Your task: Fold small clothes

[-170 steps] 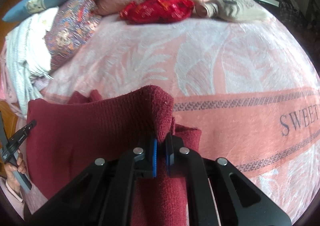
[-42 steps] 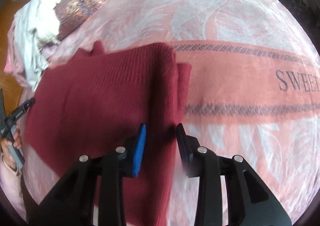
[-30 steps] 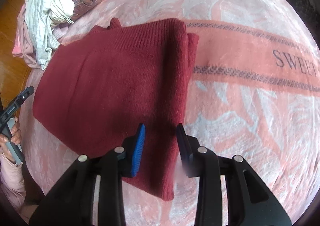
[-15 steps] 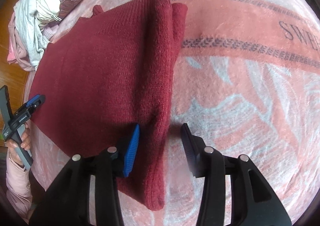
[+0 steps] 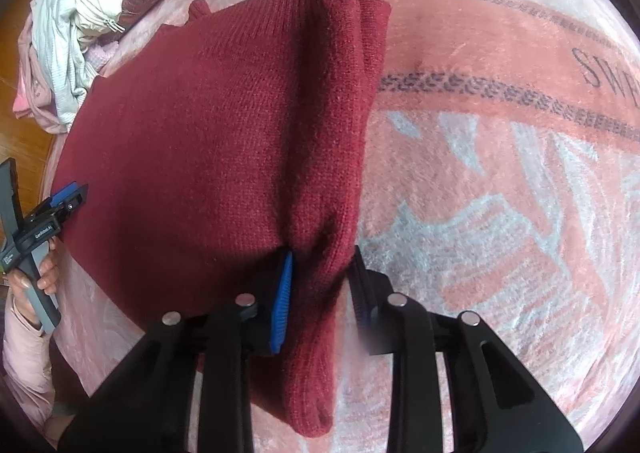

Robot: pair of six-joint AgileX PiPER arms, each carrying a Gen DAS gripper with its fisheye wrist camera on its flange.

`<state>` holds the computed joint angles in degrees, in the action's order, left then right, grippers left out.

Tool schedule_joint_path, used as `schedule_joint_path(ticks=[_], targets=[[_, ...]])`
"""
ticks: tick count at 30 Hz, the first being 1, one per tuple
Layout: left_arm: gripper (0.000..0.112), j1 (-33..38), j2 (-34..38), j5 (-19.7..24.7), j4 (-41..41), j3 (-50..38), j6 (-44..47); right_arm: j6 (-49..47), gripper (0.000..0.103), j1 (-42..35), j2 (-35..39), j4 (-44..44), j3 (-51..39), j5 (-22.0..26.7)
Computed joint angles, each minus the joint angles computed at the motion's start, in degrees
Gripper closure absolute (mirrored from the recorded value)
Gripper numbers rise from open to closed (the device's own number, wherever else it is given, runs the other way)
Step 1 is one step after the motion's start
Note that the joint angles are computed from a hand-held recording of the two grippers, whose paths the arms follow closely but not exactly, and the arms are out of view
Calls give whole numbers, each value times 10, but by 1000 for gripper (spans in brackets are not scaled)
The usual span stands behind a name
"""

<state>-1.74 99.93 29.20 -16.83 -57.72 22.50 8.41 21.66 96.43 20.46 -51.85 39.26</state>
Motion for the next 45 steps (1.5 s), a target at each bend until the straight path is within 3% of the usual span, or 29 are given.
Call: schedule_joint_path(ticks=[9, 18, 25, 32, 36, 45], targets=[[20, 3, 1, 1, -7, -1, 10, 57, 88, 10, 9, -18, -24, 16], [20, 6, 0, 8, -15, -3, 21, 203, 89, 63, 26, -131, -142, 131], [21, 10, 11, 40, -12, -27, 15, 275, 90, 135, 59, -211, -242, 198], [21, 33, 26, 86, -50, -58, 41, 269, 90, 196, 109, -228, -361, 220], [21, 46, 32, 108, -75, -69, 57, 260, 90, 229, 173, -221, -449, 239], [21, 50, 33, 113, -89, -71, 67, 252, 90, 266, 282, -190, -542, 243]])
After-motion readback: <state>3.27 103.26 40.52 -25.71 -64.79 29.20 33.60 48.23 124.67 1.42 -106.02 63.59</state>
